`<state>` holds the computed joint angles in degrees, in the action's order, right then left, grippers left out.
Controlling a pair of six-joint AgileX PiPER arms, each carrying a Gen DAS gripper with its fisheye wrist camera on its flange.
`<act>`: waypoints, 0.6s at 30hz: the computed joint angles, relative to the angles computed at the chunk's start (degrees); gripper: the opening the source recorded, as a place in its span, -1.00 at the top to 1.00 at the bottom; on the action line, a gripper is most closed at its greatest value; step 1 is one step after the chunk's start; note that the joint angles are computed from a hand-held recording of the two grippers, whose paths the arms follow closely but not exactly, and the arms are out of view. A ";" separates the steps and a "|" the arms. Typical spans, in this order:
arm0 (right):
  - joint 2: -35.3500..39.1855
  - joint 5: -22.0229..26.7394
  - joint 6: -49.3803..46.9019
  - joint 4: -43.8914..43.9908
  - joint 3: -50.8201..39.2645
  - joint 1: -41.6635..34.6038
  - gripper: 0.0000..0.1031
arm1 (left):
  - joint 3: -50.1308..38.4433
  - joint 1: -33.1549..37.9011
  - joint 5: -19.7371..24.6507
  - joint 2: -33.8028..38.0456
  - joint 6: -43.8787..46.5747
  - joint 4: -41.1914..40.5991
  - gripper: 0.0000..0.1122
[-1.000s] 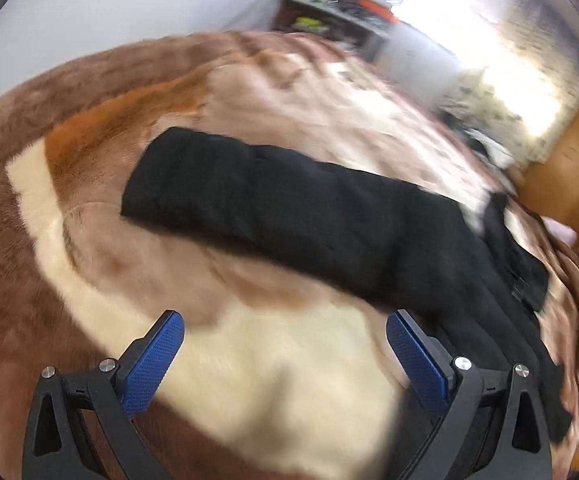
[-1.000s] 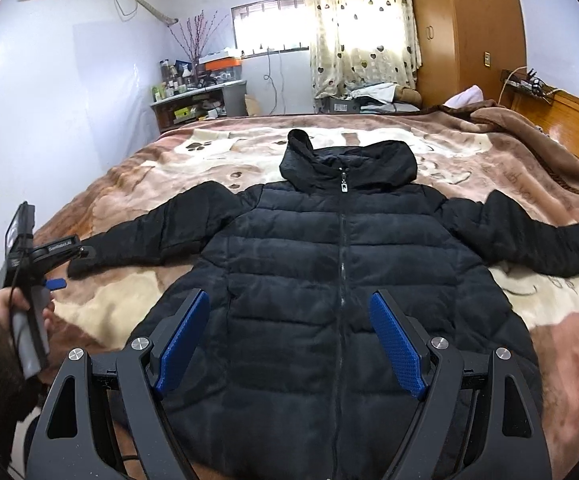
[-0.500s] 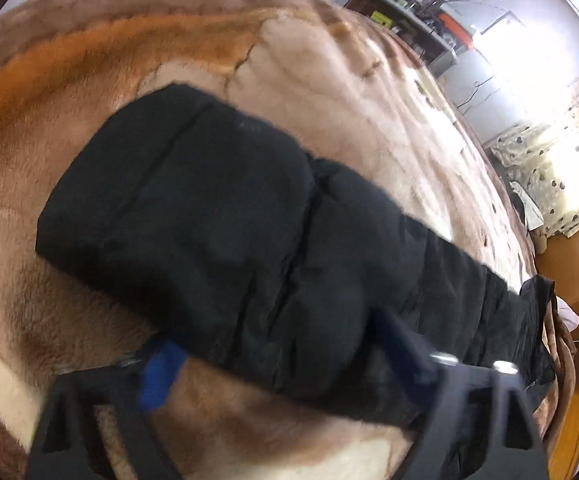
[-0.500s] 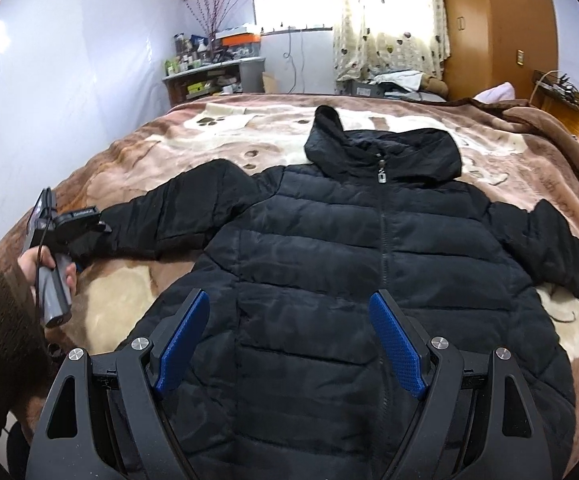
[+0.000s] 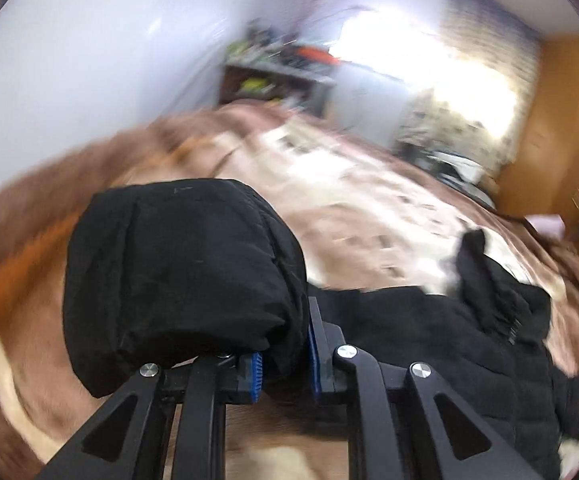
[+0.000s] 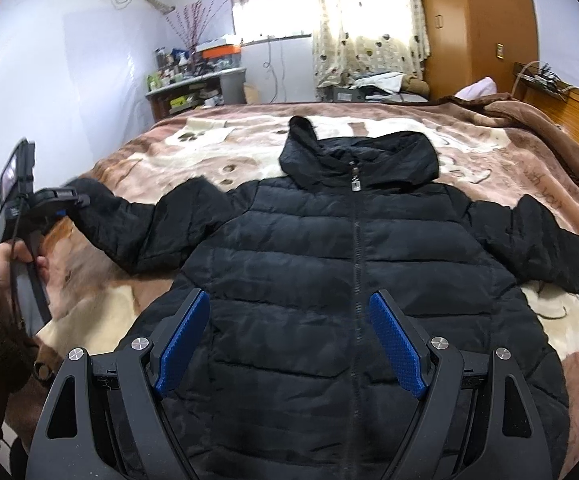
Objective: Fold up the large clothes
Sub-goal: 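Grasp the sleeve cuff nearest the left tool with the left tool, then fold the grasped sleeve across the jacket body and release it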
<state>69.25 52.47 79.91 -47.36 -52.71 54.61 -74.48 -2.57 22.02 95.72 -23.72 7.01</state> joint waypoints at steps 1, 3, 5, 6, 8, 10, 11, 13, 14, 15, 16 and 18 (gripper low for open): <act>-0.68 0.04 0.10 0.01 0.32 -0.34 -0.59 | -2.25 -2.79 1.32 0.37 0.11 2.89 0.68; -2.09 0.08 -0.10 0.18 0.98 -1.34 -0.59 | -5.28 -8.38 2.68 0.86 -2.69 10.59 0.68; -3.57 0.17 -0.84 0.37 1.44 -2.62 -0.59 | -7.87 -12.22 4.42 1.69 -1.19 11.15 0.68; -4.23 0.29 -1.07 0.31 1.70 -3.17 -0.59 | -10.56 -14.56 6.41 2.97 -1.88 12.55 0.69; -6.40 0.47 -1.66 -0.02 2.72 -4.79 -0.59 | -16.67 -18.61 9.92 6.34 -1.99 14.86 0.68; -8.16 0.23 -1.97 0.08 3.84 -6.56 -0.59 | -23.04 -21.96 13.57 10.18 0.01 13.18 0.68; -9.42 -0.22 -2.21 0.44 4.76 -8.15 -0.59 | -24.40 -23.86 15.56 10.95 -0.78 13.97 0.68; -11.45 -1.35 -3.53 1.96 6.37 -11.33 -0.59 | -29.83 -27.11 19.12 15.01 -0.97 14.81 0.68; -12.08 -1.68 -3.91 2.45 6.91 -12.23 -0.59 | -33.90 -28.65 21.45 17.93 -0.43 14.60 0.68; -13.25 -2.54 -5.16 3.57 7.92 -14.41 -0.59 | -37.35 -30.02 23.33 20.28 0.08 13.96 0.68; -14.00 -2.96 -6.27 4.37 8.50 -15.80 -0.59 | -39.71 -31.72 25.23 21.66 0.26 13.24 0.68; -15.60 -4.07 -9.11 6.21 9.68 -19.30 -0.59 | -43.87 -34.68 28.30 24.95 -0.03 12.87 0.68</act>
